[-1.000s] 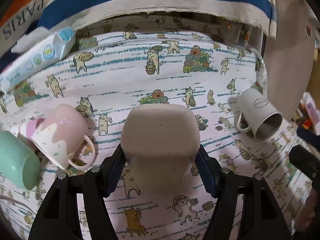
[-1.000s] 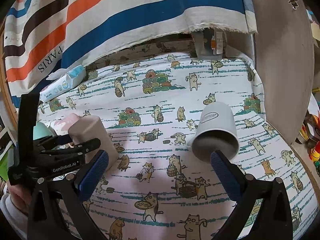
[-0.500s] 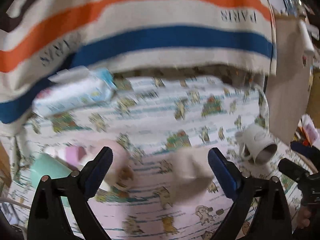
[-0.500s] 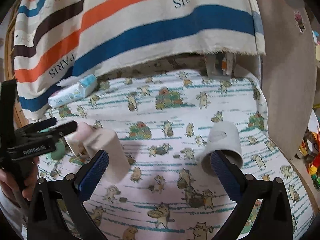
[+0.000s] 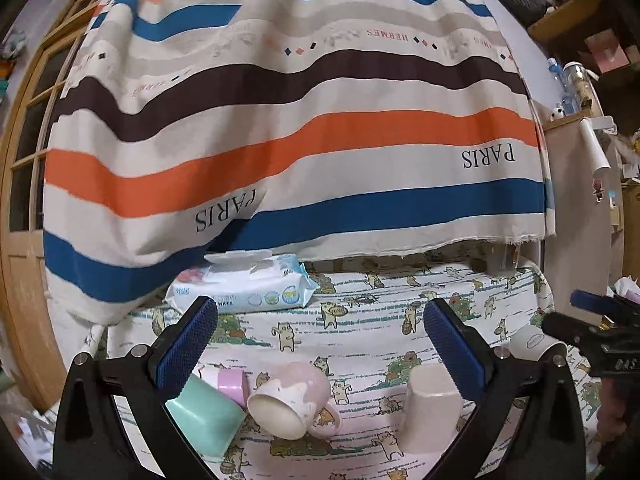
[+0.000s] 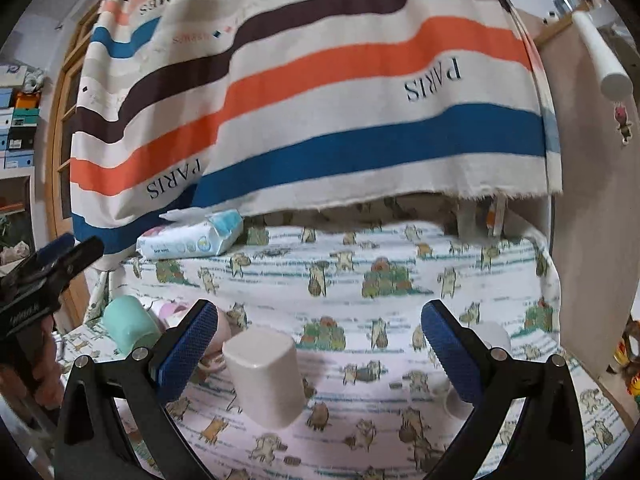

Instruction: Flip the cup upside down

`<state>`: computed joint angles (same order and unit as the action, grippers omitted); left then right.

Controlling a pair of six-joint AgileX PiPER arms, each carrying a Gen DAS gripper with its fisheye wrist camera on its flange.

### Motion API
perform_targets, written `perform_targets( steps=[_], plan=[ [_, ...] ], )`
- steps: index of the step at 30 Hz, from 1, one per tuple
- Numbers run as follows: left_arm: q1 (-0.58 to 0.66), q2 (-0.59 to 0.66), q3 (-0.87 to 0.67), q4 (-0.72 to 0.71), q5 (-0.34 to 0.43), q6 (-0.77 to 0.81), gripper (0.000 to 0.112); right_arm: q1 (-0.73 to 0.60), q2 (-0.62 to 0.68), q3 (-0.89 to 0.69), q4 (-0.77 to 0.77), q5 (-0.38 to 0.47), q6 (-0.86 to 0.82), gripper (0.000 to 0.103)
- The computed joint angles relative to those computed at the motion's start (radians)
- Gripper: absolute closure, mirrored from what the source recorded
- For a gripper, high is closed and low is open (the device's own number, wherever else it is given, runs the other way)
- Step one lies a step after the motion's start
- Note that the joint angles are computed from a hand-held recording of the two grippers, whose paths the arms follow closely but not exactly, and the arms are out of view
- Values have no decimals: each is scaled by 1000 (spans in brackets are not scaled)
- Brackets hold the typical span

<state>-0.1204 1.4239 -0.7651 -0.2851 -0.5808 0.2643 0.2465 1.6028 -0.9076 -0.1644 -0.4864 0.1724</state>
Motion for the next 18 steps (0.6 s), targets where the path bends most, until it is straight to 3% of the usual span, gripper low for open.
perform_targets(
  steps=[5,10,18],
  plan=[
    [9,62,50,69,-95,-73,10,31,70,-16,117,-52,-100,1],
    [13,140,45,83,-129,-96,10,57,140,-31,227,-107,-206,1],
    [49,191,11,122,-82,-158,10,60,210,-101,230,-16,-218,1]
  ],
)
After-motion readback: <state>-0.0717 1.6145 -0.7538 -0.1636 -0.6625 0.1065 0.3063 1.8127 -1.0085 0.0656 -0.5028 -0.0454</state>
